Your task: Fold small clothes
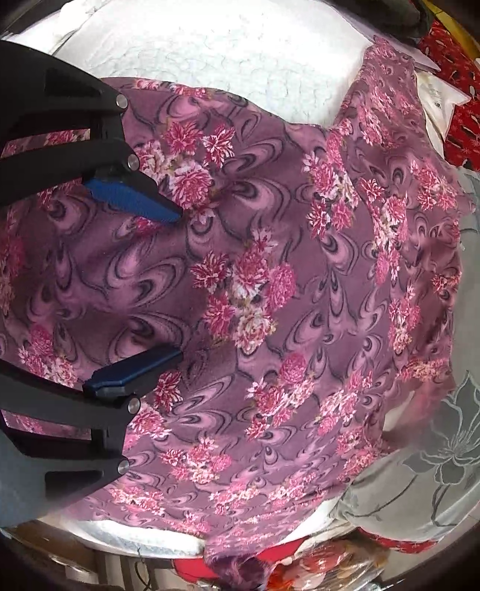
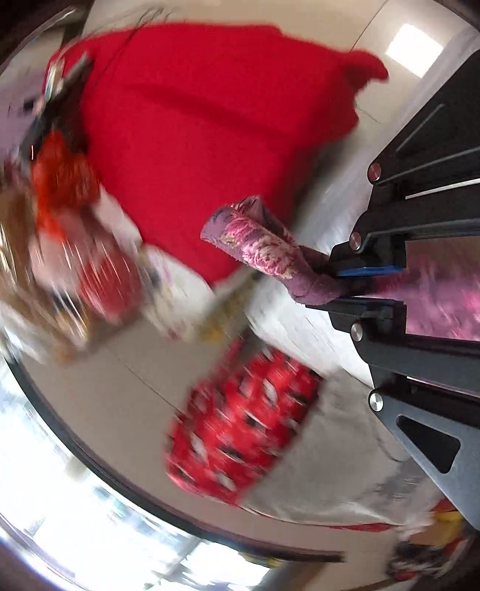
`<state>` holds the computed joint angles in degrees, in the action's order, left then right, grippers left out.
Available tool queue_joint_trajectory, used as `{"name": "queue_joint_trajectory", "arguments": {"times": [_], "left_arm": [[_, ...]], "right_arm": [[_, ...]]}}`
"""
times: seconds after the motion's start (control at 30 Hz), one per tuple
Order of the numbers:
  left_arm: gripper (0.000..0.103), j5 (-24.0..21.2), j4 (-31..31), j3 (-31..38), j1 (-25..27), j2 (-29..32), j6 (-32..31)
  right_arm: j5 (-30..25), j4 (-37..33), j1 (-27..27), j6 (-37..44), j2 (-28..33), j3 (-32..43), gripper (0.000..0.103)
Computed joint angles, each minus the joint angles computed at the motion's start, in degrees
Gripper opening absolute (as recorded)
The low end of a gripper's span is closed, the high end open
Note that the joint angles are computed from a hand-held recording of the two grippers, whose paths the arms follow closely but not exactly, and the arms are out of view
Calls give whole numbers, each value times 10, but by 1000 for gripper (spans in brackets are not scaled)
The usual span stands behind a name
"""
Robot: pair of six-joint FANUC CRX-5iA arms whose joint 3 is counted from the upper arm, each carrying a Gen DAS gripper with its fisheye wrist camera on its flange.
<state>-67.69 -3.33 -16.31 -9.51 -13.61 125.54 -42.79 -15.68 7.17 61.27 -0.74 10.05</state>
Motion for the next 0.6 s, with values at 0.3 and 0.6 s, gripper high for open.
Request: {"name": "queue_joint_trajectory", "arguments": {"times": [0.3, 0.6], "left_arm": [[69, 14, 86, -62, 89, -81, -95], [69, -6, 139, -91, 174, -146, -183]], "right_arm": [[-45, -11, 164, 64, 8, 27, 8], [-59, 70, 343, 34, 30, 20, 9]]}}
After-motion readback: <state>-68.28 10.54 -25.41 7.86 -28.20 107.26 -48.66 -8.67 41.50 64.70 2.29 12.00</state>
